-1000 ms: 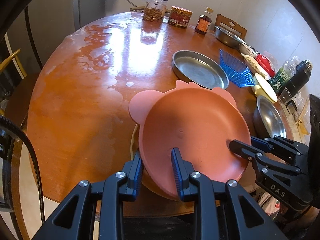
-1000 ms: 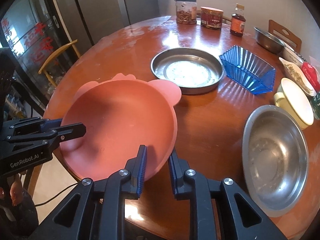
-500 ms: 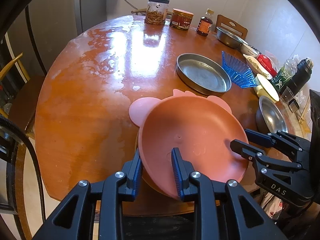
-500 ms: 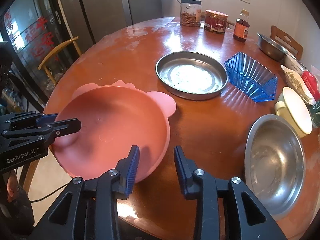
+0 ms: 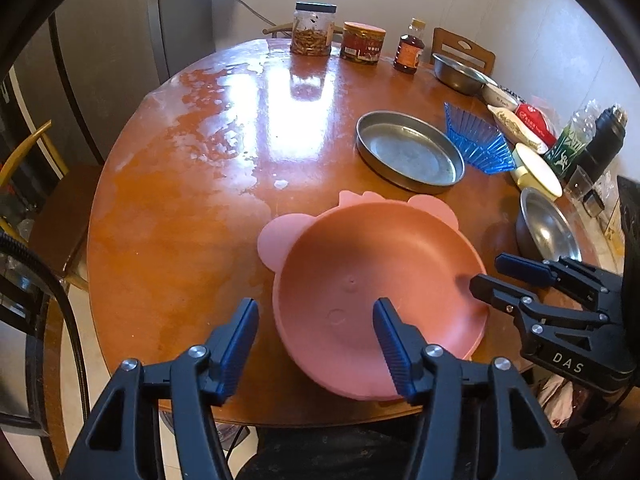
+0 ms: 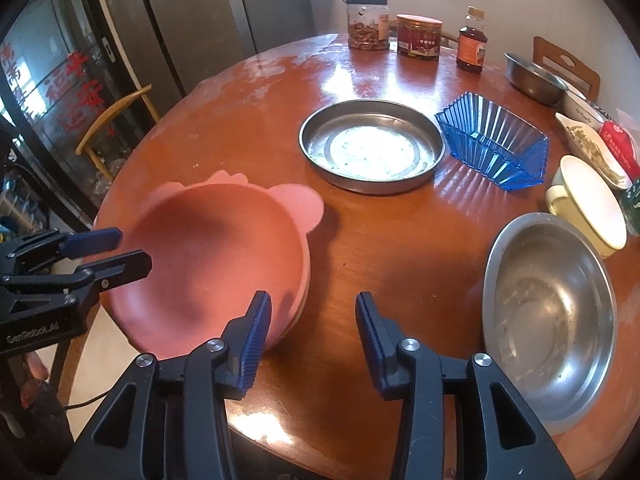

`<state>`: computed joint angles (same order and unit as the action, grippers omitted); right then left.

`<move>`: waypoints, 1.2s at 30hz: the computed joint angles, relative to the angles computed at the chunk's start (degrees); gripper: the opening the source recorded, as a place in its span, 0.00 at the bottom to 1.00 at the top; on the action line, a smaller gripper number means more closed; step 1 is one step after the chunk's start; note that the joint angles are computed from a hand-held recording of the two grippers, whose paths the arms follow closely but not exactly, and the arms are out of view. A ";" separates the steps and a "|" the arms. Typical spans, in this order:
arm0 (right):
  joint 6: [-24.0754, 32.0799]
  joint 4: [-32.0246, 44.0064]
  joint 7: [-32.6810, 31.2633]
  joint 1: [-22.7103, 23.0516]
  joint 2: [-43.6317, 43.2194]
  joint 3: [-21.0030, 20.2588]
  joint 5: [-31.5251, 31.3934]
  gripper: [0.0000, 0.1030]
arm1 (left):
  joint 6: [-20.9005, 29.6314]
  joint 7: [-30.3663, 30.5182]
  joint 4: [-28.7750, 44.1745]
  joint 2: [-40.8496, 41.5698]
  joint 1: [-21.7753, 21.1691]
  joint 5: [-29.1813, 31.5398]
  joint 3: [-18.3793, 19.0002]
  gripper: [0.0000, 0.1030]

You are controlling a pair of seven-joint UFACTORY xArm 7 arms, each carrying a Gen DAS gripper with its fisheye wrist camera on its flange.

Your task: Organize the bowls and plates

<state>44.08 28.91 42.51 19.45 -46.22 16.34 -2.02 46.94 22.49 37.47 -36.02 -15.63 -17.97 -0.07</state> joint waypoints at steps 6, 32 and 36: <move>-0.48 -1.01 1.60 -0.80 -2.32 -0.29 0.27 0.47 | -1.60 -1.40 1.11 0.77 0.98 0.96 -0.25 0.58; -8.88 2.43 3.25 -12.92 3.02 -4.63 -2.55 0.52 | -2.60 -2.65 27.99 28.11 -1.11 -1.72 -5.44 0.58; -9.77 3.47 2.55 -13.73 6.57 -5.09 -3.17 0.52 | -2.28 -3.73 30.81 32.46 -0.83 -0.23 -6.64 0.58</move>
